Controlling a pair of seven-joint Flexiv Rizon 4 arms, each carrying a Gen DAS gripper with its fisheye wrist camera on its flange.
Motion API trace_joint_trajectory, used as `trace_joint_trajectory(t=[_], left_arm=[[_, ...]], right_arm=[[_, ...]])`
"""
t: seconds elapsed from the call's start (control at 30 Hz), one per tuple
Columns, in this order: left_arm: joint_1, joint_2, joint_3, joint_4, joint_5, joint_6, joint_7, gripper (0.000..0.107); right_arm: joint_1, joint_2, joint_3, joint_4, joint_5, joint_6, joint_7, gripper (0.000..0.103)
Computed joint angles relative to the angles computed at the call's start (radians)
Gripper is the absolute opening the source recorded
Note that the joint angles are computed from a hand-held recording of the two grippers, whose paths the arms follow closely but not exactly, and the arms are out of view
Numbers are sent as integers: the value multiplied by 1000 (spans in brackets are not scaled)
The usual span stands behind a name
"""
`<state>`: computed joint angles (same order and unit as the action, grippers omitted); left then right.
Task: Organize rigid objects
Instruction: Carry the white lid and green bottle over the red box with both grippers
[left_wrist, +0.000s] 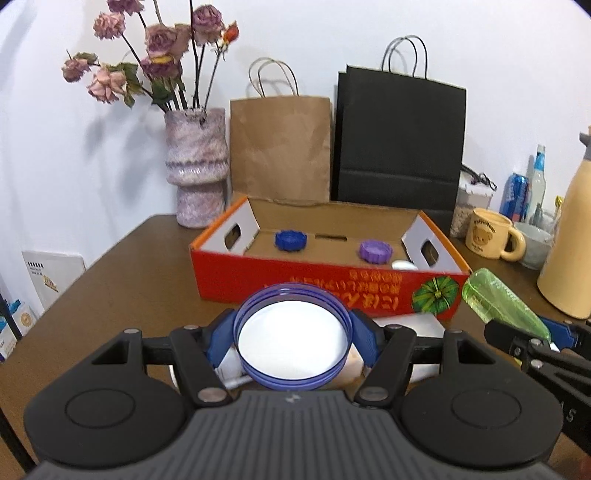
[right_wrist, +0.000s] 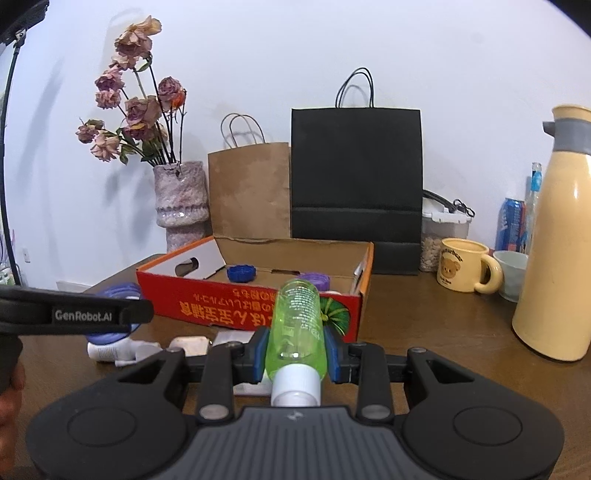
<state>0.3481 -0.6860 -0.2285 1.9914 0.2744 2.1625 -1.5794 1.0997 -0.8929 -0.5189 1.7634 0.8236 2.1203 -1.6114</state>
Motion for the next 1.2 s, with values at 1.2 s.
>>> trace_joint_trajectory(t=[1.2], left_arm=[[-50,-148,-19,-343,-167,-135,61,67]], right_arm=[[-35,-259,-275,-298,-285,-205,449,30]])
